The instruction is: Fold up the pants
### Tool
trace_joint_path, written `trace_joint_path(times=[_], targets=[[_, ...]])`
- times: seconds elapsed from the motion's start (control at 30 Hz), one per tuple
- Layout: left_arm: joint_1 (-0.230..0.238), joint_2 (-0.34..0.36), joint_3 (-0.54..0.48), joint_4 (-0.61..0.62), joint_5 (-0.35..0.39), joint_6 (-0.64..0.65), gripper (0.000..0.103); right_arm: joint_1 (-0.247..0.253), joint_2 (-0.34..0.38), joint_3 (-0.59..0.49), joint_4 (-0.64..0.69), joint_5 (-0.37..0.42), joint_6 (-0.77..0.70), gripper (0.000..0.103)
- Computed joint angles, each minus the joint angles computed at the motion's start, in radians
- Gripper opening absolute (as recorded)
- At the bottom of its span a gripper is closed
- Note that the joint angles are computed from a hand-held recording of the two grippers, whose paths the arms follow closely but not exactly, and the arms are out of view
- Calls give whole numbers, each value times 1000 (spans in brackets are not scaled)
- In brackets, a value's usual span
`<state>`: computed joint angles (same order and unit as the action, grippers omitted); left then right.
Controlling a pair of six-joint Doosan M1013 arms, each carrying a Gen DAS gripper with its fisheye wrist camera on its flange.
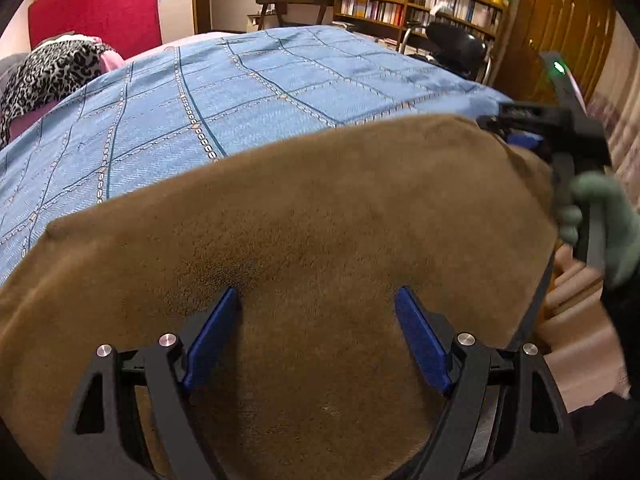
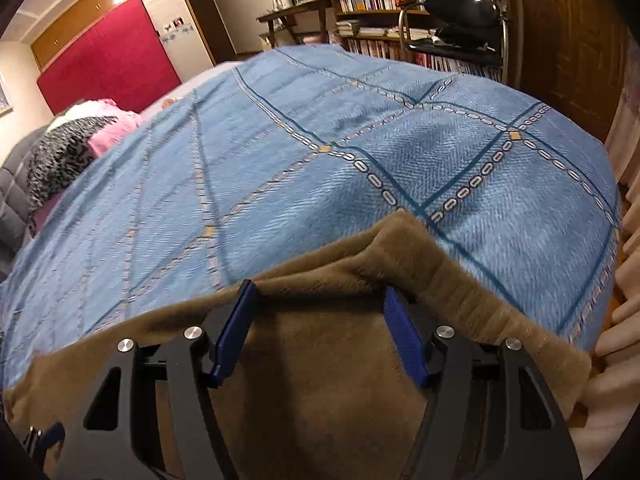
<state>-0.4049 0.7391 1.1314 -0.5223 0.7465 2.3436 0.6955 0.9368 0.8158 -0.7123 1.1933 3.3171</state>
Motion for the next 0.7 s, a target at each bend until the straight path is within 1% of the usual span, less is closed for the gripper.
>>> trace_joint_path(times=[0.1,0.2,0.27,0.33,0.37,0.4,0.43,0.5,0.57,0.67,0.7], targets=[[1,3,0,-2,-5,12,80,-11,52,-87,9,75,-90,64],[4,8,-1,-16,-4,19,81,-18,73,-121,21,102,-115,64],[7,5,6,-22,-11,28,81,-17,72,-121,20,102,-121,64],[8,2,10,-24,-9,27,81,-12,47,-79,10,61,-105,64],[8,1,10,-23,-6,25,81,-9,25,-42,-5,22,-79,64],[9,0,10,-21,-2,21,81,-1,-8,15,-40,-35,-32,64],[9,2,6,-20,3,18,81,10,-37,63,-88,-73,14,64],[9,4,-3,-12,15,3,81,33,-85,142,-185,-117,95,65],[9,8,-18,0,32,-30,81,57,-133,224,-265,-137,190,65],[10,14,-42,-4,60,-72,81,78,-186,322,-318,-147,345,66],[10,15,-48,-12,68,-77,81,85,-207,368,-326,-149,428,66]])
